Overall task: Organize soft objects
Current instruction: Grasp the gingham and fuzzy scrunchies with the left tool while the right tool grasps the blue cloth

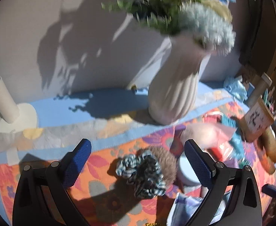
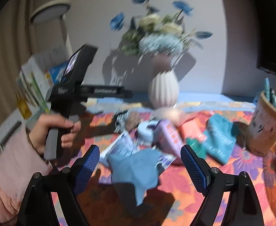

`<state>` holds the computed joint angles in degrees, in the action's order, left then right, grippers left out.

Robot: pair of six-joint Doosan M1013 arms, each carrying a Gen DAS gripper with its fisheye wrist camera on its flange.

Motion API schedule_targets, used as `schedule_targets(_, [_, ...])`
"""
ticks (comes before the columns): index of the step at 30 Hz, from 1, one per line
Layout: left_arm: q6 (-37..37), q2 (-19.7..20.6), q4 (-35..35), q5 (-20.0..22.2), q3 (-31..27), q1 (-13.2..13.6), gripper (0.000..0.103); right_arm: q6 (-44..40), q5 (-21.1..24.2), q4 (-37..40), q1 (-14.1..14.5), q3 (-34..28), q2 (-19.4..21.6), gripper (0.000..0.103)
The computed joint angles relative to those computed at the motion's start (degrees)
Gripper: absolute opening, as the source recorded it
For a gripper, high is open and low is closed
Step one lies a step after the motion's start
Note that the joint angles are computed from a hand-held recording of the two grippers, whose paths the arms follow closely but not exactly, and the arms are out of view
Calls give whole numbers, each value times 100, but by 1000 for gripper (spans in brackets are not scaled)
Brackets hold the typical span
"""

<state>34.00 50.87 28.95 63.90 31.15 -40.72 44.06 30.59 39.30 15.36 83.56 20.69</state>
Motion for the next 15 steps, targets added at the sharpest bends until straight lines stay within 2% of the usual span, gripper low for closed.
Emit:
schedule_targets(3, [113, -48, -87, -171, 206, -2, 99, 178, -8, -356, 88, 51, 77, 87])
schedule_targets(6, [239, -2, -130, -204, 222, -11, 99, 189, -35, -385, 108, 87, 131, 87])
schedule_targets(10, [442, 71, -182, -249, 184, -29, 99, 36, -189, -175, 105, 188, 163, 87])
schedule_targets(13, [421, 165, 42, -102, 95, -77, 99, -46, -103, -28, 73, 202, 159, 85])
schedule_targets(15, [352, 138, 52, -149, 143, -75, 99, -263, -95, 360, 22, 236, 138, 83])
